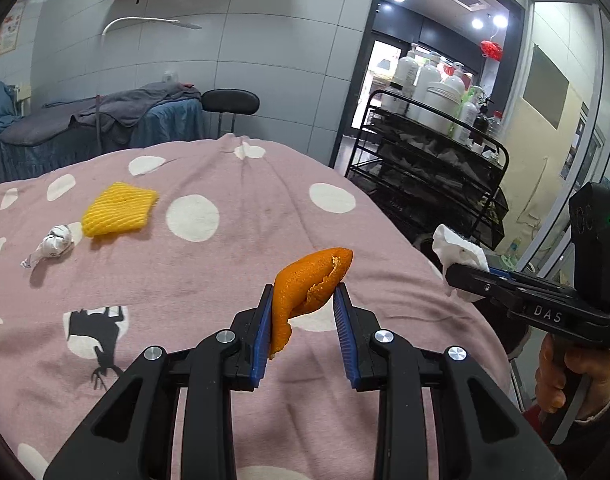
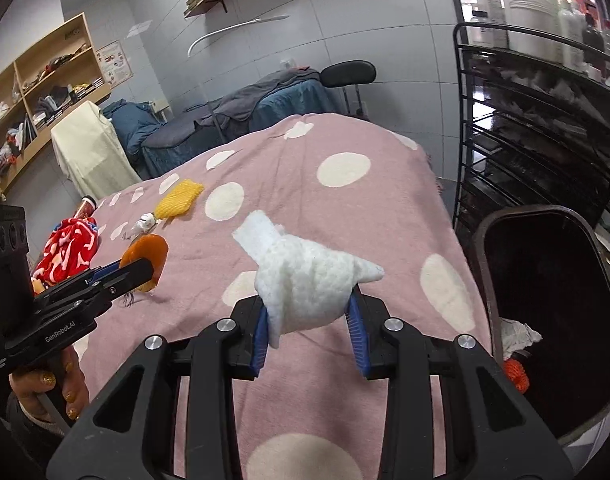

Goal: Collect trash
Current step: 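Carry the white tissue over the bin with the right tool while the left tool carries the orange peel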

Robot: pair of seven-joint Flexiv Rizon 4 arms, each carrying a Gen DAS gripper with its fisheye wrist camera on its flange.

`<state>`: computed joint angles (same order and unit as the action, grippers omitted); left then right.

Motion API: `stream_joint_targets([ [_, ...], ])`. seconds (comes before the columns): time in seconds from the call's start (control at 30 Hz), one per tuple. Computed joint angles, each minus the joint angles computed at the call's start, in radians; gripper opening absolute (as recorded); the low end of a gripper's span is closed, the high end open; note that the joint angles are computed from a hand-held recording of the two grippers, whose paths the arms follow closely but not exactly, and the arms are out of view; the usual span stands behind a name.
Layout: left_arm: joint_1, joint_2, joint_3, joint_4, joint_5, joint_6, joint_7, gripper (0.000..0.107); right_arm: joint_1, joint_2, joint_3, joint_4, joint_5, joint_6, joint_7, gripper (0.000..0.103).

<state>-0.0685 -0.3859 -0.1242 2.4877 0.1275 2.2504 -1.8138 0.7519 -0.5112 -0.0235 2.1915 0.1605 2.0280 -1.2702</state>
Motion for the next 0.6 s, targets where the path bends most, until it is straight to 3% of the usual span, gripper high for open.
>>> stream_joint_targets([
  [0.2, -0.052, -0.032, -0.038, -0.046, -0.007, -0.013, 0.001, 0.03, 0.001, 0.02, -0.03, 0.072, 0.094, 0.059, -0.008, 0.034],
  [0.6, -0.073, -0.078, -0.096, -0.125, 0.032, -0.061, 0.008, 0.03, 0.084, -0.027, -0.214, 0.114, 0.305, 0.035, -0.029, 0.035],
])
